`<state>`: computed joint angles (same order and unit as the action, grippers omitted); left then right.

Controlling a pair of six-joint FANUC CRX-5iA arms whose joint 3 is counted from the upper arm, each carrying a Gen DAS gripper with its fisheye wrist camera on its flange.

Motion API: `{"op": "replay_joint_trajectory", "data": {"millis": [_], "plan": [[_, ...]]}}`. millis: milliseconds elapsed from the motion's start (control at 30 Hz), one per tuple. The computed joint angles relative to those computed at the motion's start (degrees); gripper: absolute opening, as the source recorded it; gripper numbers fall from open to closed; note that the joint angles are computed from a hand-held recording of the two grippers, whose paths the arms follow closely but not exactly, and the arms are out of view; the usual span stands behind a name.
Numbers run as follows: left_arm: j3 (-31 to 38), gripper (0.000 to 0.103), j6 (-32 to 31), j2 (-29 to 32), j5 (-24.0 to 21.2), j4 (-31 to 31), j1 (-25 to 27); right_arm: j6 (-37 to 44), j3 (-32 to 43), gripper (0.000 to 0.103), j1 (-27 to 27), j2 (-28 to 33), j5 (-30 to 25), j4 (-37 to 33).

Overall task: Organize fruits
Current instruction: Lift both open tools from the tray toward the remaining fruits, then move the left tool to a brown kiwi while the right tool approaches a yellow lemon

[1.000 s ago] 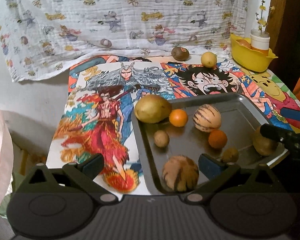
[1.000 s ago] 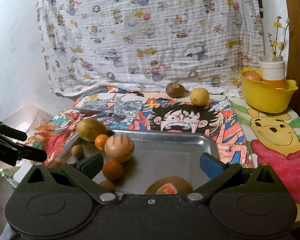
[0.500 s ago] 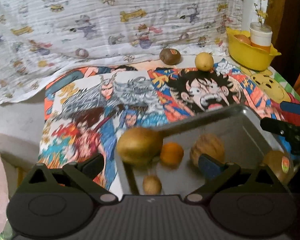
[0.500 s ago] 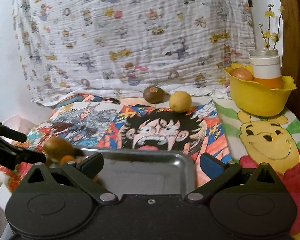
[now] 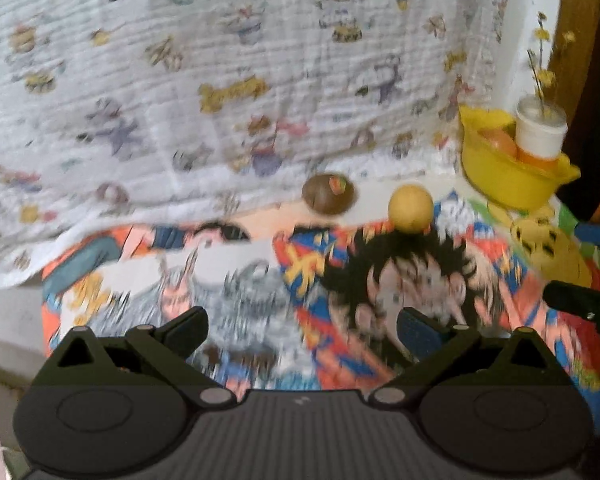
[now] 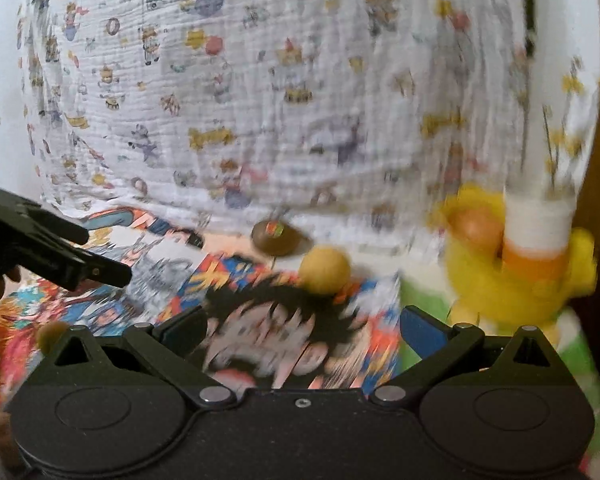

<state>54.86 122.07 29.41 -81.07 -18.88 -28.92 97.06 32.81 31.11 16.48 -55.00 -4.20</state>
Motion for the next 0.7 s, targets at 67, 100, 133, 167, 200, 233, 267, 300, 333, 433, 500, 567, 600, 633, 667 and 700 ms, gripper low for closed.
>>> {"op": "replay_joint_trajectory", "data": {"millis": [67,100,133,167,200,233,267,300,333,433,500,567,600,633,667,700], "plan": [[2.8,0.102,-0.6,2.1,0.7,0.4,1.0,1.9,5.7,0.102,-0.4,3.4,-2.0,0.3],[3.7,0.102,-1.0,2.9,1.6,0.5,1.4,2.7,8.8,0.102,-0.7,5.4,-3.2,0.0],[4.7,0.102,-1.1,3.8,2.4,0.3,1.8,3.3,11.1,0.102,-1.0,7.0,-4.0,-0.5],[5.6,0.102,-1.0,4.7,3.4,0.3,2.3,3.7,13.1,0.102,-1.4,8.6,-4.6,-1.2],[6.5,0.102,-0.7,5.7,3.8,0.6,2.7,3.8,14.7,0.102,-1.7,10.0,-5.1,-1.9],[7.4,0.102,0.2,6.7,4.2,1.1,3.2,3.8,16.3,0.102,-2.1,11.6,-5.5,-2.8],[7.7,0.102,1.0,7.4,4.8,1.6,3.6,3.8,17.0,0.102,-2.4,12.6,-5.4,-3.6],[7.5,0.102,1.9,7.9,5.9,2.2,4.0,3.9,16.8,0.102,-2.6,13.2,-4.4,-4.4],[6.8,0.102,2.9,8.2,7.4,3.0,4.5,4.1,15.7,0.102,-2.7,13.4,-2.5,-5.0],[3.7,0.102,5.2,8.3,11.6,4.6,5.6,3.6,11.3,0.102,-1.9,13.8,4.2,-3.6],[2.4,0.102,6.2,8.5,13.4,5.2,5.9,3.8,9.6,0.102,-1.4,14.2,7.0,-2.9],[1.8,0.102,6.7,8.9,14.6,5.3,6.2,4.1,9.1,0.102,-1.0,15.1,8.4,-2.5],[1.8,0.102,6.8,9.2,15.0,5.3,6.3,4.4,9.2,0.102,-0.9,15.6,8.7,-2.5],[1.4,0.102,6.9,9.3,15.8,5.2,6.3,4.5,9.2,0.102,-0.8,16.1,9.0,-2.2],[1.0,0.102,7.0,9.2,16.4,5.1,6.3,4.3,9.2,0.101,-0.6,16.6,9.2,-1.4],[0.3,0.102,7.1,9.0,17.1,5.1,6.3,3.8,9.6,0.101,-0.5,17.2,8.9,-0.9]]}}
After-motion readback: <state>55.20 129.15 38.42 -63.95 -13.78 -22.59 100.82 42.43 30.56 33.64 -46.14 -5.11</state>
